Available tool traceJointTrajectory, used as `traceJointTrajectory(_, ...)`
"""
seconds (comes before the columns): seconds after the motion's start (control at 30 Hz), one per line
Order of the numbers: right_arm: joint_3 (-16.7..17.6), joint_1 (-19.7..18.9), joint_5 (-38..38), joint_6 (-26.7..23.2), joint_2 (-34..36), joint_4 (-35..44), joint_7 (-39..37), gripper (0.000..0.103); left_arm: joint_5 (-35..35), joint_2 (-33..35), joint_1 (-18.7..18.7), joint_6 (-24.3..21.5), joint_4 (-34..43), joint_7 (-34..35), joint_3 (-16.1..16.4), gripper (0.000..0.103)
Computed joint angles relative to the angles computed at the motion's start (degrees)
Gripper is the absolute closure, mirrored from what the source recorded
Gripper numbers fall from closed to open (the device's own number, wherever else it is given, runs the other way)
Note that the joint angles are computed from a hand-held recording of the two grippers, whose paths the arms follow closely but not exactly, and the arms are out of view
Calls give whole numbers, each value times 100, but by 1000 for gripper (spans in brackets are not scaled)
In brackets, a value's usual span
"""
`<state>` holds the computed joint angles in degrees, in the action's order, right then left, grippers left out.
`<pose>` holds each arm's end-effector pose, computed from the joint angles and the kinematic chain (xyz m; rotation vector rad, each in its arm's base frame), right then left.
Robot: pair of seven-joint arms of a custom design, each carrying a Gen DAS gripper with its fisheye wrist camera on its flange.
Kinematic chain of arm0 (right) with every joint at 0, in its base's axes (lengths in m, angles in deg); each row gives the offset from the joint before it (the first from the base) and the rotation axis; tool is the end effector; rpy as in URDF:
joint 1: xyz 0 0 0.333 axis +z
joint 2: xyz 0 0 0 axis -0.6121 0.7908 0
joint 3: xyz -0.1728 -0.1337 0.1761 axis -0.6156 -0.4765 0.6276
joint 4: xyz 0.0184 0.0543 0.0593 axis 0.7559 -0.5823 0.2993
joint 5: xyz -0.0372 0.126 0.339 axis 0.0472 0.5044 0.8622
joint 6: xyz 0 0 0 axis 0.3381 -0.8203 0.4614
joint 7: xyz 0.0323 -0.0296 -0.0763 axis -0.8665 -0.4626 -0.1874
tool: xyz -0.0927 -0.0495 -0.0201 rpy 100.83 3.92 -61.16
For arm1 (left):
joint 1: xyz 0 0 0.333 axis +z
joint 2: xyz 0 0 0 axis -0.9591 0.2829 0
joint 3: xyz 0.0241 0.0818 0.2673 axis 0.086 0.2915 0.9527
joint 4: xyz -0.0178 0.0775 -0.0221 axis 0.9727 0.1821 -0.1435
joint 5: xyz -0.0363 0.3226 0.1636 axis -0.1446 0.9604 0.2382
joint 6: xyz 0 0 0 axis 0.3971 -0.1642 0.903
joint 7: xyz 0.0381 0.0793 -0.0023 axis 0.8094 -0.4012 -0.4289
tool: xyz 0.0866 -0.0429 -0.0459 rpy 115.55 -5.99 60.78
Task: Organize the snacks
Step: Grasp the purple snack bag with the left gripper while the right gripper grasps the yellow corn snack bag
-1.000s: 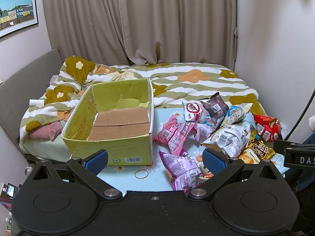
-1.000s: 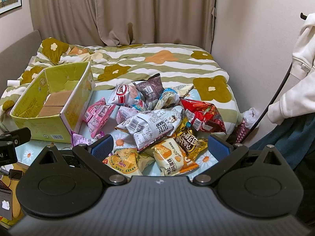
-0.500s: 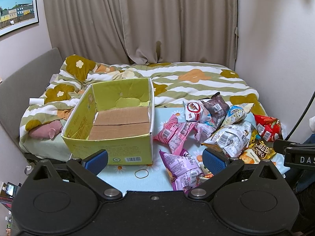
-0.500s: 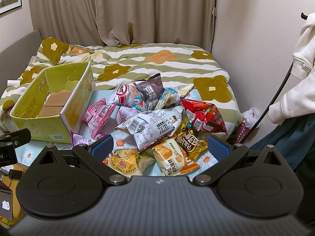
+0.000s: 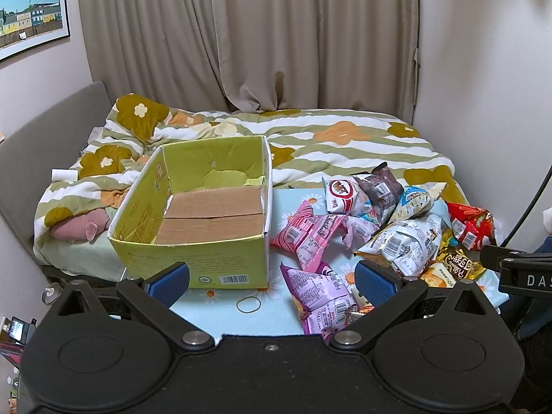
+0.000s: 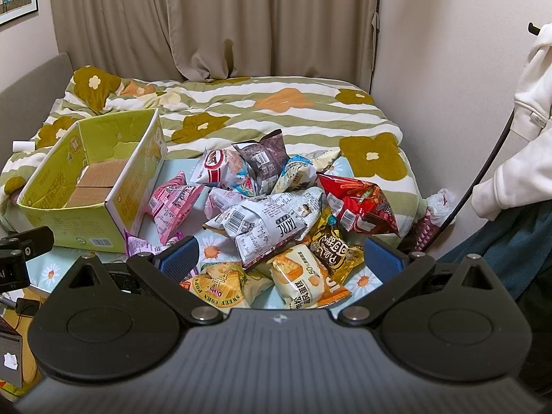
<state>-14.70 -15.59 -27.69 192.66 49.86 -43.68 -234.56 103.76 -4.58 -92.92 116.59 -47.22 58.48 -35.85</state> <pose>0.4826 0.2516 0.4555 -1.2604 2.2062 -1.0071 0.5461 -0.3054 0.4691 -1.2879 2.1043 -0.9238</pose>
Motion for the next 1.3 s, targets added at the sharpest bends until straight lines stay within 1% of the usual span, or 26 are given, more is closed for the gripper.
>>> traceJointTrajectory(0.3,-3,1,12,14,-5,-13,17,0,-193,108,12,-144,144,124,-63,0)
traceJointTrajectory(0.4,-21,-21,182,60,5,41,-90,0,-512,221,93,-383,311,403,-206,0)
traceJointTrajectory(0.47,-70,-62,306,211,89,100,-157,0,-698,386,102,-588,529,564,-258,0)
traceJointTrajectory(0.6,-197,-178,532,730,186,34,-174,0,-1190,837,151,-986,1056,923,-400,0)
traceJointTrajectory(0.67,-284,-264,611,1124,257,-51,-173,0,-1466,1111,162,-1136,1345,1063,-463,0)
traceJointTrajectory(0.8,-456,-427,831,1886,523,-165,-203,0,-1737,1660,36,-1431,1950,1146,-441,0)
traceJointTrajectory(0.9,-607,-554,1231,2591,787,-246,-301,0,-1883,2150,-48,-1623,2481,1216,-434,0)
traceJointTrajectory(0.97,-689,-618,1645,3006,973,-282,-433,0,-1931,2463,-112,-1806,2860,1284,-413,0)
traceJointTrajectory(1.03,-753,-649,2129,3358,1151,-309,-582,0,-2000,2858,-158,-2143,3396,1440,-433,1)
traceJointTrajectory(1.1,-814,-634,2553,3559,1305,-280,-736,0,-2099,3223,-181,-2494,3912,1614,-463,2)
traceJointTrajectory(1.17,-873,-597,2902,3644,1460,-199,-900,0,-2181,3526,-209,-2724,4331,1764,-467,4)
traceJointTrajectory(1.23,-930,-520,3194,3598,1604,-83,-1021,0,-2251,3925,-261,-3090,4942,1896,-450,8)
traceJointTrajectory(1.3,-965,-488,3514,3605,1739,-2,-1148,0,-2357,4339,-294,-3442,5584,2040,-467,8)
